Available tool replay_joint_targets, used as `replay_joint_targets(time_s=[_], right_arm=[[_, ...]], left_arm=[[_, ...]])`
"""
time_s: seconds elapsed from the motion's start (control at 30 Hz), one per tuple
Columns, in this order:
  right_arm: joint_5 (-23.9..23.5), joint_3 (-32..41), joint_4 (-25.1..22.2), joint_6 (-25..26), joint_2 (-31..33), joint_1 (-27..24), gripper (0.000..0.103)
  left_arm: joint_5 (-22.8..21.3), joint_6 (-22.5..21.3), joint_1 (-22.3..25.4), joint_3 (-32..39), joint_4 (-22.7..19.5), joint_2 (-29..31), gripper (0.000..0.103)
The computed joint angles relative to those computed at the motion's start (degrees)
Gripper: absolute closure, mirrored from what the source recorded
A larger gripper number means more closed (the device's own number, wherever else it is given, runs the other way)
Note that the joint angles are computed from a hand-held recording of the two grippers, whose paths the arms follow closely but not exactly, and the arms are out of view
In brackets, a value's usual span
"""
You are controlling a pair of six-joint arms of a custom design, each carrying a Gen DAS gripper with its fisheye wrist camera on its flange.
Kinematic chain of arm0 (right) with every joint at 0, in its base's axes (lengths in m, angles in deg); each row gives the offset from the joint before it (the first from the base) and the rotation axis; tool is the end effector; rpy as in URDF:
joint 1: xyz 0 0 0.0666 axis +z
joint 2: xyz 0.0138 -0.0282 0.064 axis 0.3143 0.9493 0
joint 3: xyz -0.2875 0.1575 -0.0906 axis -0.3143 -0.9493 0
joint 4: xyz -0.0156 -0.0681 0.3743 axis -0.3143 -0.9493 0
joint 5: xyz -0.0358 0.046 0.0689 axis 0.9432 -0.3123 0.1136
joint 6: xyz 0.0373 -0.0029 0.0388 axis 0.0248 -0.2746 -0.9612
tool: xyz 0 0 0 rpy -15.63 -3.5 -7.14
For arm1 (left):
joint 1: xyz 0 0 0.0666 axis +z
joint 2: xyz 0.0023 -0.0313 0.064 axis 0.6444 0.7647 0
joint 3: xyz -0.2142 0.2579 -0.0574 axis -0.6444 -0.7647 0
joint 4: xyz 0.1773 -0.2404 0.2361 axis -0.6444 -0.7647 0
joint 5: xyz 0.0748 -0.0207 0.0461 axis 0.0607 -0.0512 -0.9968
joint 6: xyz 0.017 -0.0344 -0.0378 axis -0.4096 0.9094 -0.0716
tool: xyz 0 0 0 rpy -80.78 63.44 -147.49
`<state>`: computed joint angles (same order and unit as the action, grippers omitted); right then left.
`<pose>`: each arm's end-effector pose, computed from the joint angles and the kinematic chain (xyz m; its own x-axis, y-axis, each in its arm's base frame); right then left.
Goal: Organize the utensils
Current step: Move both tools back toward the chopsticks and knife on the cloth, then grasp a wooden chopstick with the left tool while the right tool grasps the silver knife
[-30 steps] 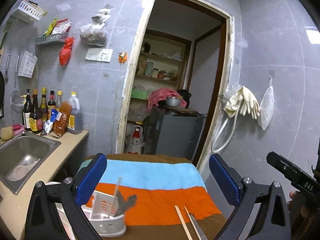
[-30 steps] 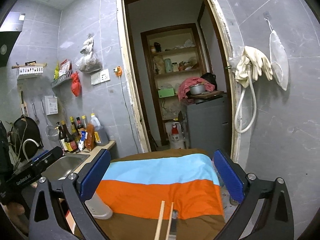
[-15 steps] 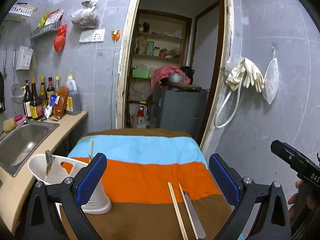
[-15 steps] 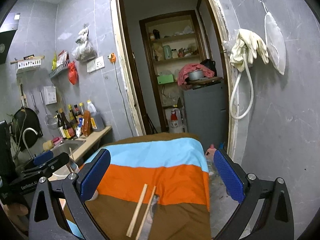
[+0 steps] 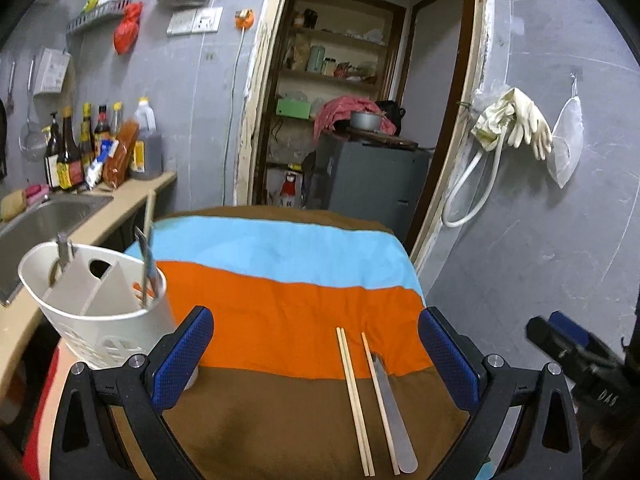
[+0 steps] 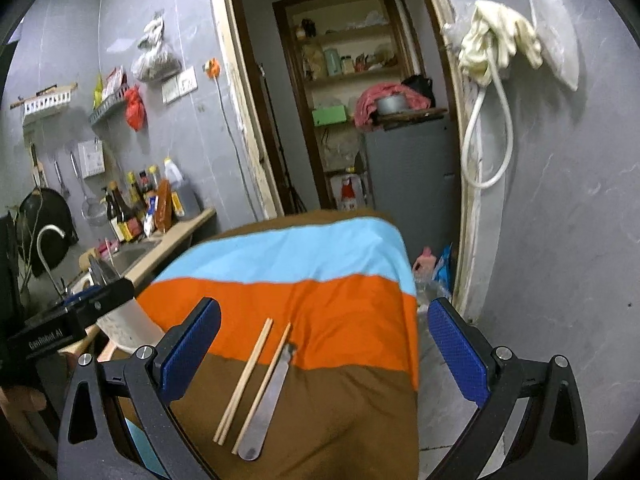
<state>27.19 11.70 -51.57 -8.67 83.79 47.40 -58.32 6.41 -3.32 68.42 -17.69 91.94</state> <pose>0.3114 0.1639 0.5004 -0.4796 0.1191 -0.8694 -0.1491 0.9653 0.2145 0.3175 -0.2749 0.5008 -0.5062 -0.1790 -0.8436 -0.0300 0.9813 -0.1902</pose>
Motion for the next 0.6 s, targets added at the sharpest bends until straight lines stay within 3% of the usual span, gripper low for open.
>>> replay_joint_targets(time_s=[0.2, 0.3, 0.47, 0.6], right_arm=[[-6.0, -3.1, 2.9, 0.6, 3.1, -0.9, 0.003], [-8.0, -3.7, 2.8, 0.8, 5.3, -0.9, 0.012], [-11.1, -4.4, 3.2, 0.8, 8.3, -1.4, 0.032], [-12.7, -4.1, 2.3, 1.1, 10.8, -1.4, 0.039]], left_arm=[[4.1, -1.9, 1.8, -2.4, 3.4, 1.1, 0.000], [6.4, -2.3, 2.7, -3.7, 4.8, 1.7, 0.004], [12.4, -2.9, 4.5, -4.3, 4.9, 4.2, 0.026], [17.7, -1.6, 6.2, -4.9, 5.3, 5.8, 0.035]])
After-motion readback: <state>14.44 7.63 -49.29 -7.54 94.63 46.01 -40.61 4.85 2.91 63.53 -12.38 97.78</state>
